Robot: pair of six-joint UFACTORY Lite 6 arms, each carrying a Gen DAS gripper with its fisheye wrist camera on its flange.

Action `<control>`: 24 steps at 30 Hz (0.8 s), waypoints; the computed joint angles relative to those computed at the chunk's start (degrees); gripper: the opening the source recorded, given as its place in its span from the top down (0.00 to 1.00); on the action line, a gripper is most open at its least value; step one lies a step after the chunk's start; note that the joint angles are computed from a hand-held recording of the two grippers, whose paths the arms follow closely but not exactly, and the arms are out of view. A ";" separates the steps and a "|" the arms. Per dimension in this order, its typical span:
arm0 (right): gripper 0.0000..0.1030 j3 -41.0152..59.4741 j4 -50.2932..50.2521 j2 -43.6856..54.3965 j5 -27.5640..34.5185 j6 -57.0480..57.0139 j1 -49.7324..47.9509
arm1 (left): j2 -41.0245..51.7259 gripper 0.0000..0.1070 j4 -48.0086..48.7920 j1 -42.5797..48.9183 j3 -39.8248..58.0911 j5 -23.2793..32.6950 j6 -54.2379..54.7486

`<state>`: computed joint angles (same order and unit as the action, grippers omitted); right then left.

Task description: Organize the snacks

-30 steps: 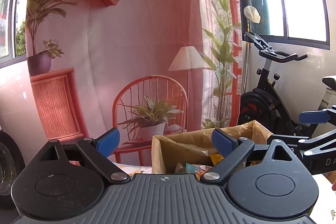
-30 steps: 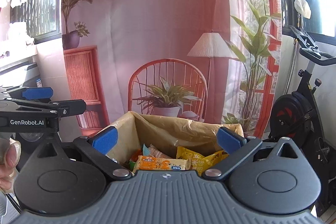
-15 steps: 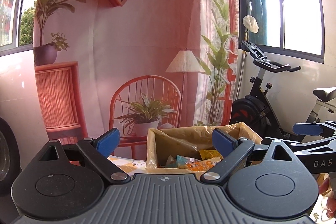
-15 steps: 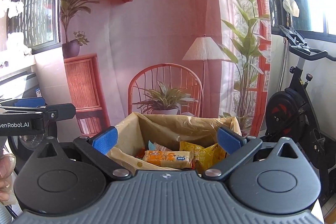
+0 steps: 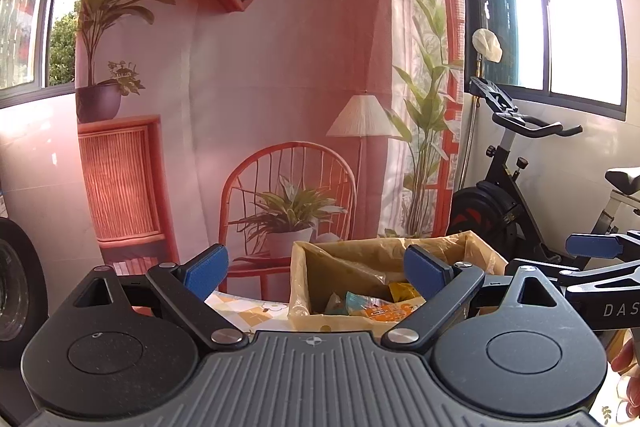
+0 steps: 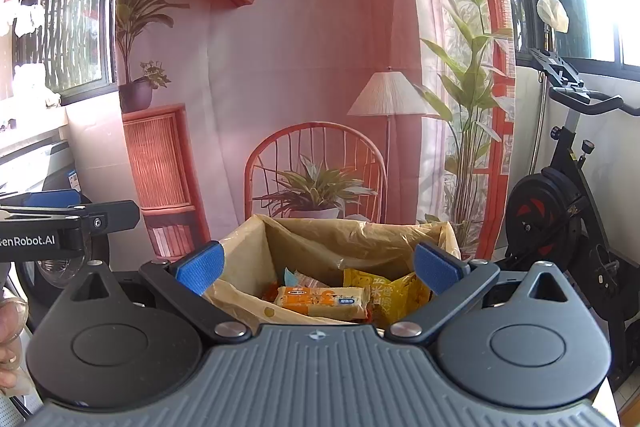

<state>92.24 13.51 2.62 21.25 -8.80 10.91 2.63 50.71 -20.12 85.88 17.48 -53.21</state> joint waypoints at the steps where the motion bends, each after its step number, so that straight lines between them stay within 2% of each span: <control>1: 0.00 0.01 -0.23 0.00 -0.01 0.23 0.00 | -0.04 0.11 0.52 -0.10 -0.11 0.11 -0.56; 7: 0.00 -0.65 -0.84 -0.56 -0.28 0.95 0.20 | -0.95 0.11 -1.61 0.63 -1.27 -1.06 0.13; 24: 0.00 -1.67 -1.22 -1.76 -0.61 1.86 0.58 | -2.28 0.11 4.49 -0.01 -2.53 -0.62 -4.93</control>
<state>90.57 12.29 0.86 20.64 -6.94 11.49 0.35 55.19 -20.12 83.34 16.86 -58.14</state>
